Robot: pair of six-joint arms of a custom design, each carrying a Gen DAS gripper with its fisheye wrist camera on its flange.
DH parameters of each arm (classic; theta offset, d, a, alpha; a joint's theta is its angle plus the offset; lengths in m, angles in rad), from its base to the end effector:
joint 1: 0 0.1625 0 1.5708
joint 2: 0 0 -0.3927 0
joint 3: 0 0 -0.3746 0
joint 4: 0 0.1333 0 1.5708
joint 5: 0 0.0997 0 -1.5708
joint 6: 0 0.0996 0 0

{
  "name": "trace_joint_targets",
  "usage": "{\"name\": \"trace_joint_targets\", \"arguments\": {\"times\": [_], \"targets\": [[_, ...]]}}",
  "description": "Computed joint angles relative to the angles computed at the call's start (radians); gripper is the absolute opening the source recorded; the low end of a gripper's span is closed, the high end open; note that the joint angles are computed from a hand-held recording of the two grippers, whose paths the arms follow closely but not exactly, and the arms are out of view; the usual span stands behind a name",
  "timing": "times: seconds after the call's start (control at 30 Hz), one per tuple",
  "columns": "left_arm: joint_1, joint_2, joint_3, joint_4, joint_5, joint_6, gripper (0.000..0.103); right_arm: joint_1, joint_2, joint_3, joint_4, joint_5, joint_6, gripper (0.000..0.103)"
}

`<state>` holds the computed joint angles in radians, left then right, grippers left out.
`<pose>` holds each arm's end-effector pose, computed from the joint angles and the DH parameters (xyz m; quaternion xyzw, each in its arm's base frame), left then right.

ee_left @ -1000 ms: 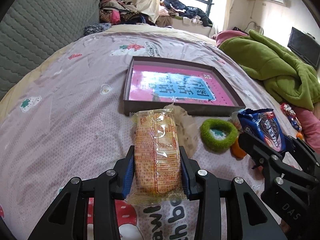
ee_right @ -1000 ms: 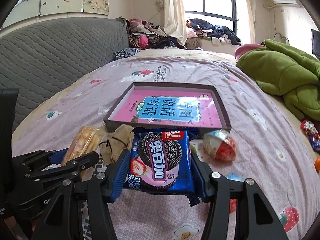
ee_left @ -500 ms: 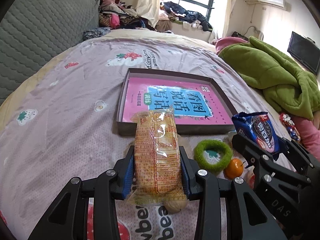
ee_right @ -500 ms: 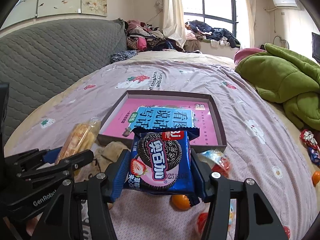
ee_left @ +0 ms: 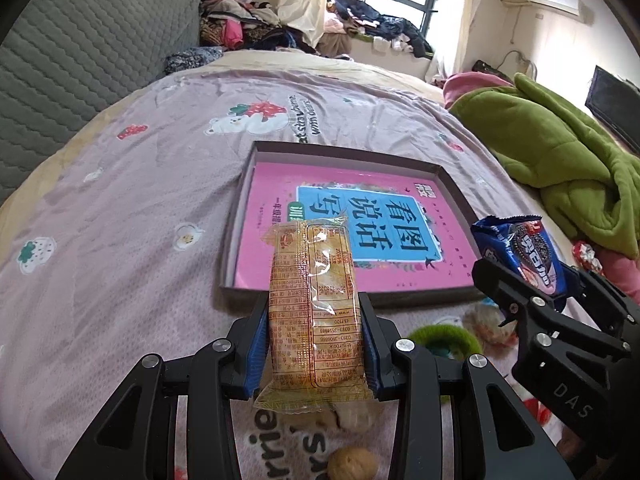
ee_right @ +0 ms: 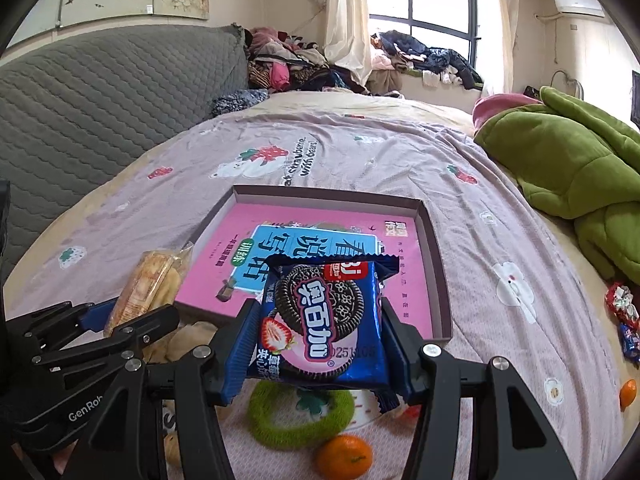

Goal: Organize objects
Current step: 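Carry the bread snack with the left tool while the right tool carries the cookie pack to the tray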

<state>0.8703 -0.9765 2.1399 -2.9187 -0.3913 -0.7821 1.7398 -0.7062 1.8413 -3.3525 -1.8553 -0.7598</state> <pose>-0.1328 -0.5071 0.1249 -0.0849 0.8248 -0.4304 0.3568 0.2038 -0.5679 0.0615 0.3801 -0.8594 0.2617 0.2202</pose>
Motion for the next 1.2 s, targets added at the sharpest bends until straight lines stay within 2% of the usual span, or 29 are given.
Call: {"name": "trace_joint_targets", "arguments": {"times": [0.2, 0.33, 0.43, 0.5, 0.57, 0.8, 0.9, 1.0, 1.1, 1.2], "targets": [[0.041, 0.026, -0.072, -0.007, -0.022, 0.079, 0.041, 0.005, 0.045, -0.107, 0.128, -0.042, 0.043, 0.057], [0.076, 0.028, -0.121, 0.017, -0.078, 0.112, 0.041, 0.010, 0.078, -0.175, 0.188, -0.064, 0.048, 0.057], [0.103, 0.031, -0.164, 0.067, -0.108, 0.122, 0.041, 0.015, 0.115, -0.247, 0.255, -0.114, 0.070, 0.057], [0.123, 0.036, -0.196, 0.087, -0.134, 0.138, 0.041, 0.020, 0.141, -0.279, 0.247, -0.142, 0.057, 0.057], [0.142, 0.039, -0.226, 0.123, -0.155, 0.132, 0.041, 0.022, 0.161, -0.308, 0.255, -0.160, 0.048, 0.057], [0.195, 0.068, -0.310, 0.227, -0.205, 0.110, 0.041, 0.013, 0.205, -0.416, 0.415, -0.204, 0.129, 0.057], [0.215, 0.072, -0.328, 0.255, -0.252, 0.102, 0.041, 0.010, 0.226, -0.444, 0.444, -0.238, 0.134, 0.057], [0.219, 0.074, -0.328, 0.252, -0.259, 0.096, 0.041, -0.001, 0.235, -0.467, 0.492, -0.239, 0.168, 0.057], [0.220, 0.077, -0.333, 0.262, -0.257, 0.092, 0.041, -0.003, 0.245, -0.480, 0.508, -0.254, 0.165, 0.057], [0.222, 0.082, -0.350, 0.300, -0.242, 0.084, 0.041, -0.015, 0.240, -0.490, 0.567, -0.238, 0.205, 0.057]]}}
